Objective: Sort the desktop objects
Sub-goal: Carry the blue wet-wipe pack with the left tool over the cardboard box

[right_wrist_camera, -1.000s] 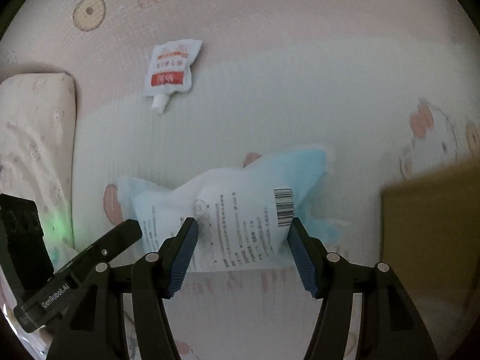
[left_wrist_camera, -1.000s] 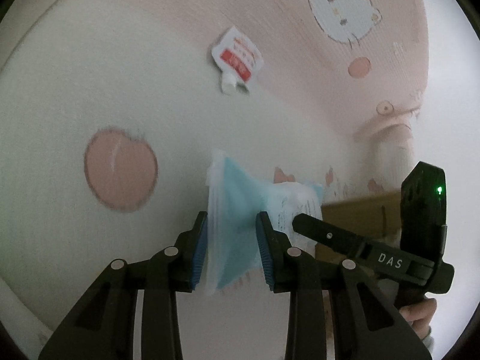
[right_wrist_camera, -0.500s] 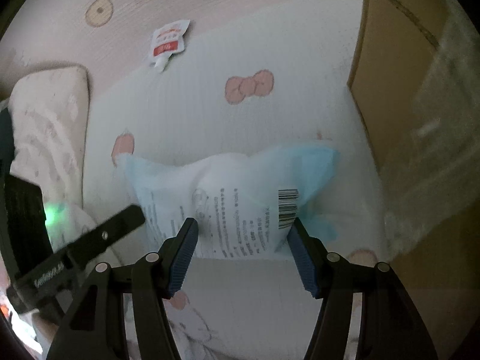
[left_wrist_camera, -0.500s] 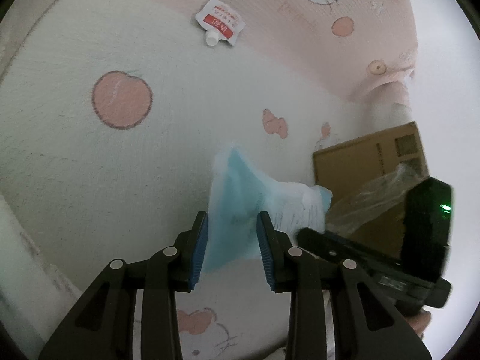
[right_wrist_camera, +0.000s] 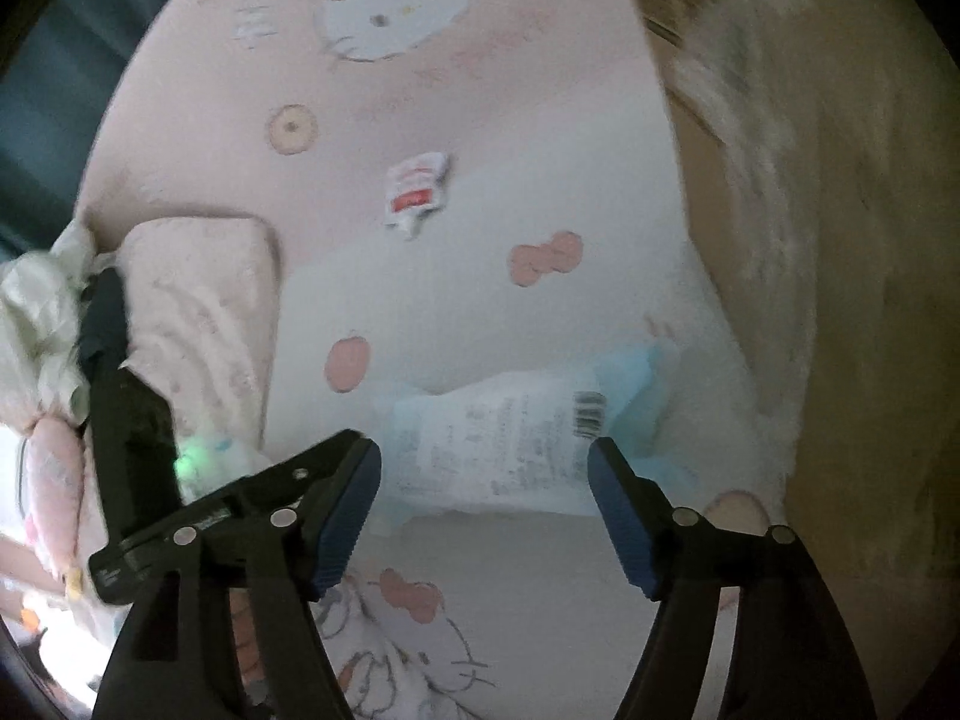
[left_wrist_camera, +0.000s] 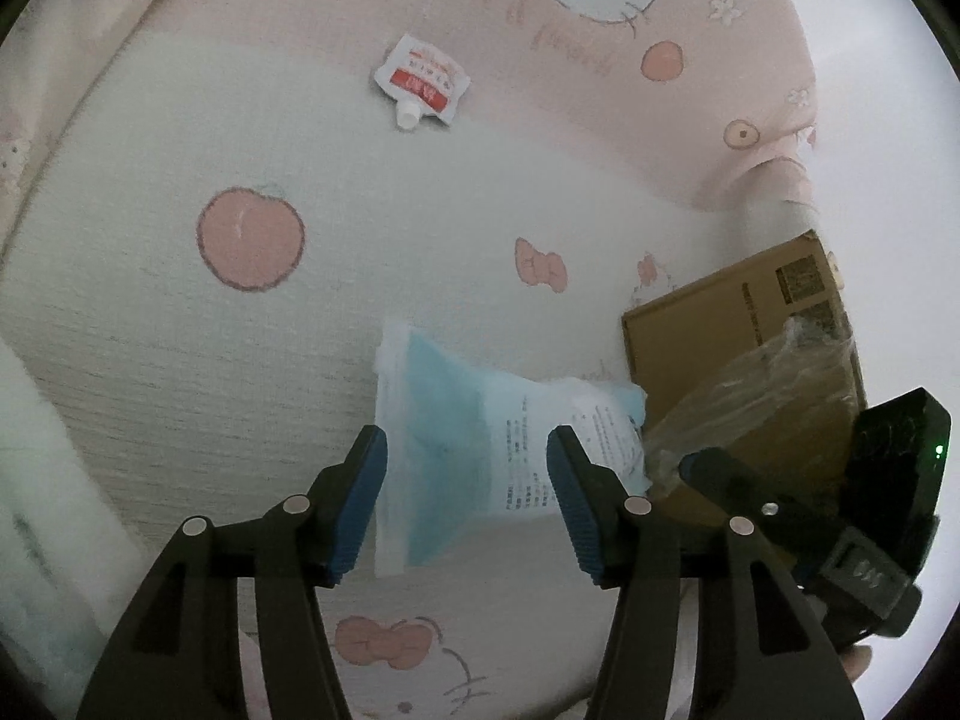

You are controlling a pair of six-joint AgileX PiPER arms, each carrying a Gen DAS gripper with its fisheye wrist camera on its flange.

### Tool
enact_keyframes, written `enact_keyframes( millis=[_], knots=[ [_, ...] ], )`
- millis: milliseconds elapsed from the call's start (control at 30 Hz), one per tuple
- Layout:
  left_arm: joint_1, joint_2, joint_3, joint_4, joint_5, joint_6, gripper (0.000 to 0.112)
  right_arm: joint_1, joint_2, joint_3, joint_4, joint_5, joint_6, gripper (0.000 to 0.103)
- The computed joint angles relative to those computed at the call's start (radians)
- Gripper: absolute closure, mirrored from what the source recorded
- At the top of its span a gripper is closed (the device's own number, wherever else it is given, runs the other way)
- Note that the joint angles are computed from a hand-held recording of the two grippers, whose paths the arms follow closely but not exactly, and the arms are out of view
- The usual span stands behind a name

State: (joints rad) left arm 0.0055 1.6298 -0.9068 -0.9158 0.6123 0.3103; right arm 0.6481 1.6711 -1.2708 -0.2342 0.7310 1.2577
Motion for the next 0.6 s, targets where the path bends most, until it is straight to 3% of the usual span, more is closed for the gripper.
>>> enact_keyframes(
  millis=[133,233,400,467,533,600],
  knots=[
    [0.005,0.046,-0.026,-0.022,0.030,0.017,0.052,0.004,0.078,-0.071,0.002,0.113,-0.032,0.030],
    [0.006,0.072,-0.038,-0.035,0.039,0.016,0.052,-0.027,0.120,-0.070,0.065,0.084,-0.085,0.030],
    [0.043,0.106,-0.028,-0.157,0.059,0.103,0.052,-0.068,0.186,-0.119,0.106,0.130,-0.116,0.030],
    [0.055,0.123,-0.030,-0.195,0.078,0.123,0.052,-0.082,0.182,-0.106,0.121,0.107,-0.126,0.029],
    [0.047,0.128,-0.039,-0.167,0.065,0.091,0.052,-0.098,0.179,-0.097,0.146,0.097,-0.135,0.028],
    [0.006,0.130,-0.071,-0.018,0.029,-0.042,0.052,-0.106,0.175,-0.089,0.167,0.099,-0.137,0.028]
  ],
)
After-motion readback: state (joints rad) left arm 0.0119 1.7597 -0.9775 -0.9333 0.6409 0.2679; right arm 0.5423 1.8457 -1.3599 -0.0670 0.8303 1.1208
